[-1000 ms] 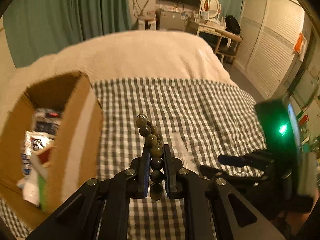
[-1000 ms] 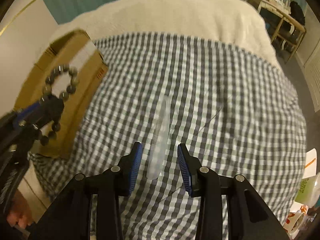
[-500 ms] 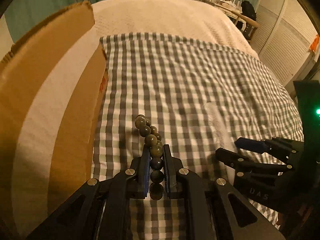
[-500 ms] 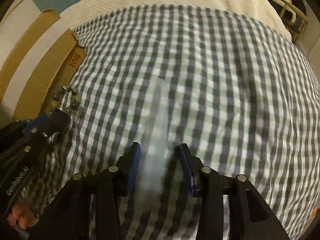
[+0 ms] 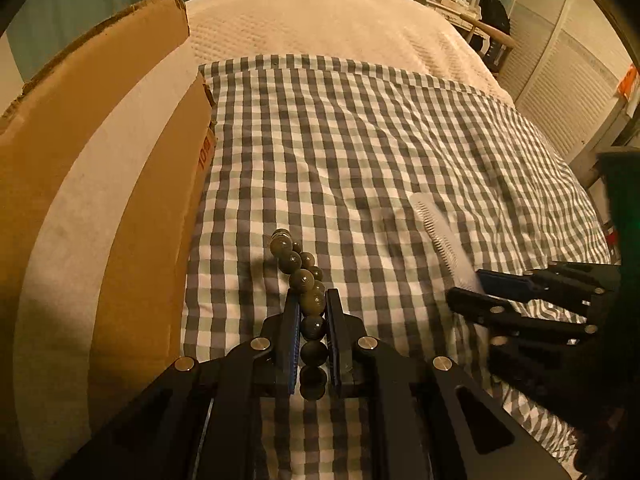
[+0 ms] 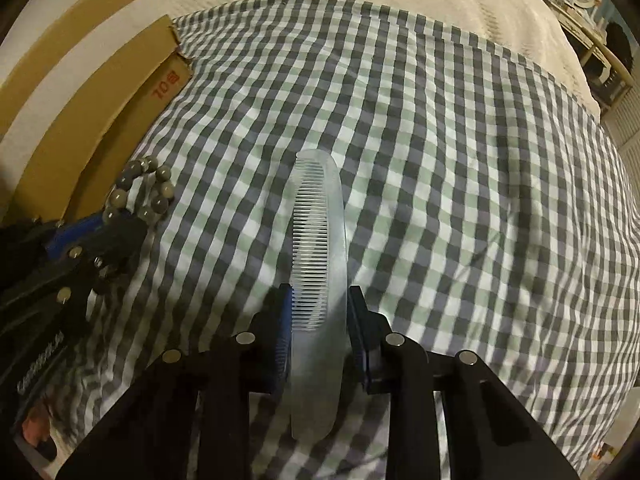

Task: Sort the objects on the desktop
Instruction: 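Carry the bracelet and comb into the cardboard box and release them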

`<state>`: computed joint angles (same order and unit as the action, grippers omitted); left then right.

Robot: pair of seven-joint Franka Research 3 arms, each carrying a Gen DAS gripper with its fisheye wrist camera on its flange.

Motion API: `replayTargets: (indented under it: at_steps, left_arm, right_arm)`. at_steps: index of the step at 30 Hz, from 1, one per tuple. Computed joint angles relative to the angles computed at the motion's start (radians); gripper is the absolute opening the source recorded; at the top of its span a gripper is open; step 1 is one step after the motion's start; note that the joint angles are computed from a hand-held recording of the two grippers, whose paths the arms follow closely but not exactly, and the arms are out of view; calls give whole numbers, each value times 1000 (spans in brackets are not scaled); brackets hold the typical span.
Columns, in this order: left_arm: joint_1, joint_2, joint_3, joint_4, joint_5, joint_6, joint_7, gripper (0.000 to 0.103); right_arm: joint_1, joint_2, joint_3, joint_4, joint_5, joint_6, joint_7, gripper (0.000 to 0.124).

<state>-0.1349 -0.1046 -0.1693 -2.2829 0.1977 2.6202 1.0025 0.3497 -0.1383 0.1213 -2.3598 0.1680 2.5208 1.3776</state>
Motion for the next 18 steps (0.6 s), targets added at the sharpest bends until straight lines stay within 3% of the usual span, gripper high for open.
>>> replayTargets:
  at_steps: [3, 12, 18]
  left_arm:
    - [-5, -26, 2, -8, -27, -11, -5, 11]
    - [-18, -139, 18, 46, -108, -86, -17, 11]
    - [16, -232, 33, 142, -49, -165, 3, 11]
  right_arm:
    - [-2, -61, -27, -31, 70, -19, -65, 26]
    - [-50, -227, -53, -18, 133, -97, -55, 26]
    - [-18, -298, -23, 70, 211, -119, 3, 26]
